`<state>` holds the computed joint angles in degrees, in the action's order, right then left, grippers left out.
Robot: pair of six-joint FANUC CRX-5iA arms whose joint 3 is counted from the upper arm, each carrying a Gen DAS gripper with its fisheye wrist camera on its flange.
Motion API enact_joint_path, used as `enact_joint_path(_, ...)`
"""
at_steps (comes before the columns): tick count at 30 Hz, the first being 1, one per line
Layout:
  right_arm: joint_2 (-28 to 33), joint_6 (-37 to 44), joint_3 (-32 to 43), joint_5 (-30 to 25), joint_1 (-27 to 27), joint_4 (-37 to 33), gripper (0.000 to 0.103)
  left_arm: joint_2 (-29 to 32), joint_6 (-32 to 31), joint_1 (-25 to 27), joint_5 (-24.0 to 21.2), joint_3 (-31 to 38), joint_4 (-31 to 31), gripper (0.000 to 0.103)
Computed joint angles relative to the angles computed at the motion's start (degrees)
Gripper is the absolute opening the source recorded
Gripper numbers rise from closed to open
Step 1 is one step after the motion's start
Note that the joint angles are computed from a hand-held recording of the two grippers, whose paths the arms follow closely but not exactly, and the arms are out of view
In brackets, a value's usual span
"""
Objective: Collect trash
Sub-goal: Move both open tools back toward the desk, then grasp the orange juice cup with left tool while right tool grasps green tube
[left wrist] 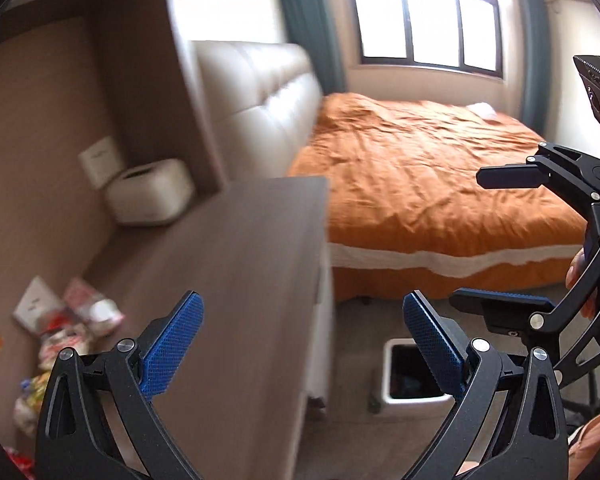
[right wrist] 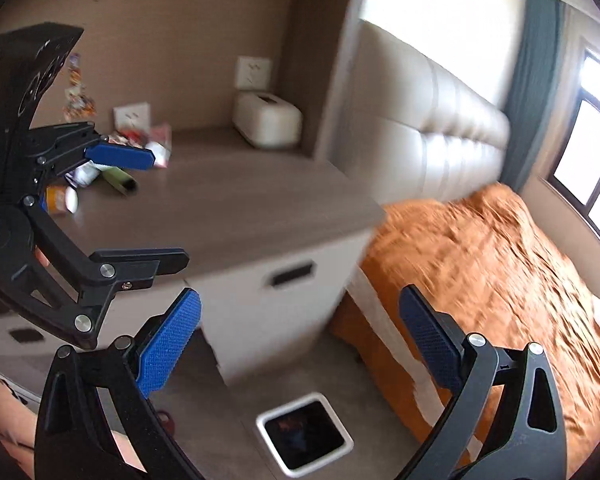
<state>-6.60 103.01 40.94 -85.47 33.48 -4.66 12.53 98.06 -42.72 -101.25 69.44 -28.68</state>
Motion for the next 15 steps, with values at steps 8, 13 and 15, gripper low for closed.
enact_joint_path(8, 5.9, 1.1, 7.3, -0.1, 10.7, -4.7, 0.099, -11.9, 4.9, 1.9, -6.7, -9.5, -8.8, 0.098)
enact_joint_path(13, 11.0, 1.4, 12.0, -2.5, 14.3, -7.4, 0.099, -20.3, 6.3, 7.6, -7.3, -20.1, -7.5, 0.098)
enact_joint_path(15, 12.6, 1.7, 12.8, -3.0, 15.6, -7.7, 0.099, -23.4, 6.7, 11.6, -6.2, -24.5, -4.4, 0.098)
